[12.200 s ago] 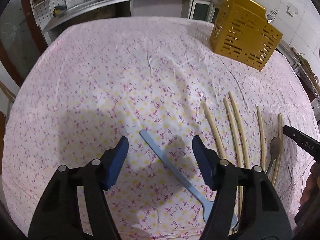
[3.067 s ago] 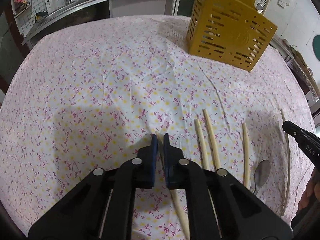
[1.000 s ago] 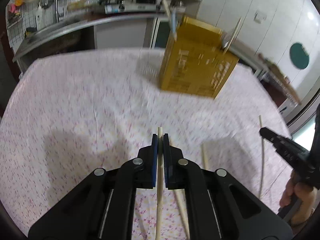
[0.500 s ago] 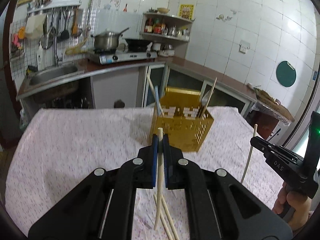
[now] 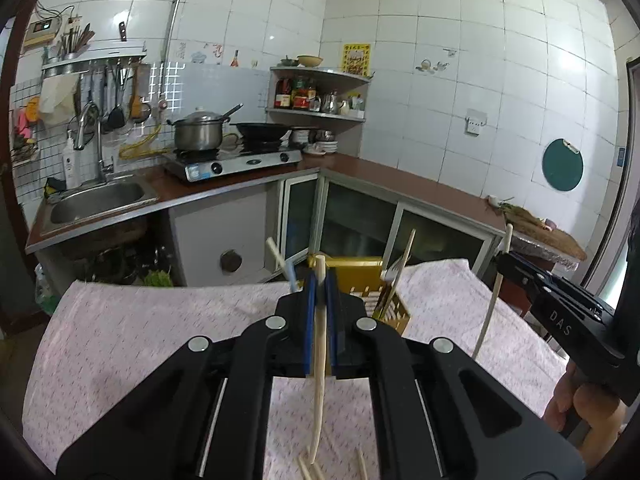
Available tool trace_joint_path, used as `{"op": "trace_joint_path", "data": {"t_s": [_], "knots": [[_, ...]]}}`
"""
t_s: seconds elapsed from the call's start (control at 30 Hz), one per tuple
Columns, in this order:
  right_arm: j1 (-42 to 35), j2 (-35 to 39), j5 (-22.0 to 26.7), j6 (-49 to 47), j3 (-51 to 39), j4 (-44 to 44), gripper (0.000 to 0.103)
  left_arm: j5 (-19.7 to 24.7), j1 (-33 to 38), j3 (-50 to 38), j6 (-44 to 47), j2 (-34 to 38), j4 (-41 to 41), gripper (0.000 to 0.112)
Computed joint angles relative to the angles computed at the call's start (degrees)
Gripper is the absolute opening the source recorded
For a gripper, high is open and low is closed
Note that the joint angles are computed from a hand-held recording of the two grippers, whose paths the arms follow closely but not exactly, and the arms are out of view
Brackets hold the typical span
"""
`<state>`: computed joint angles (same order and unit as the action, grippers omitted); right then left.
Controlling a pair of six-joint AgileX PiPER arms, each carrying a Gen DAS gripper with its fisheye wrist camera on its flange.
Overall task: Organize utensils
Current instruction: 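Lower both chopsticks into the holder and open both tools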
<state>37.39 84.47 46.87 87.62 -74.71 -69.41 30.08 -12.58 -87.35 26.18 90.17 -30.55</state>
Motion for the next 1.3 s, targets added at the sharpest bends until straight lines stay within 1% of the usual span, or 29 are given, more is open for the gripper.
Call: {"op": "trace_joint_path", "data": {"t_s": [0.13, 0.27, 0.33, 0.47, 0.53, 0.63, 0.67, 0.73, 0.8, 0.9, 1.03, 1.07, 1.17, 1.3], "knots": [[-1.93, 2.33, -1.66, -1.15, -5.28, -2.93, 0.006, -0.82, -1.46, -6.48, -3.21, 3.71, 2.65, 0.004], [-3.06, 5.45, -1.67, -1.07, -10.14, -7.56, 0.006, -2.51, -2.49, -13.87, -5.11, 8.16, 4.4, 0.004], [-4.87, 6.65, -4.02, 0.52, -11.45, -9.3, 0.006, -3.17, -2.66, -17.16, -5.25, 10.43, 3.88, 0.004], [-7.86, 9.57, -7.15, 3.08, -13.61, -11.09, 0.006, -3.78, -2.66, -23.78, -4.47, 15.86, 1.52, 0.004], [-9.64, 11.3, -9.14, 3.07, -14.92, -10.36, 0.006, -3.88, -2.71, -26.47, -5.44, 18.31, 1.97, 0.004], [-10.63, 13.3, -9.9, 5.86, -15.15, -12.88, 0.006, -3.91, -3.06, -30.86, -6.8, 22.53, 3.08, 0.004], [-11.23, 13.77, -10.82, 7.18, -15.05, -13.61, 0.006, -3.28, -3.04, -33.22, -7.18, 24.3, 3.5, 0.004], [-11.87, 14.66, -11.7, 9.4, -14.94, -15.18, 0.006, -4.08, -2.89, -34.04, -6.13, 25.65, 2.32, 0.004], [-12.31, 15.47, -12.25, 9.33, -15.27, -15.32, 0.006, -5.07, -2.67, -33.97, -4.6, 26.16, 0.8, 0.004], [-12.33, 15.85, -12.18, 9.04, -16.09, -16.07, 0.006, -3.08, -2.19, -37.67, -5.43, 27.53, 1.19, 0.004], [-11.92, 15.77, -12.18, 7.87, -17.45, -15.53, 0.006, -0.69, -1.57, -41.16, -5.84, 27.25, 0.04, 0.004], [-11.8, 15.77, -12.09, 8.06, -17.48, -15.83, 0.006, -0.6, -1.66, -41.3, -5.69, 27.03, 0.08, 0.004], [-11.89, 16.7, -12.7, 8.3, -17.49, -15.23, 0.006, -3.12, -2.37, -37.82, -4.23, 26.02, 0.22, 0.004], [-12.36, 19.03, -13.18, 8.75, -15.82, -14.48, 0.006, -2.26, -3.0, -38.25, -7.39, 29.55, 3.47, 0.004]]}}
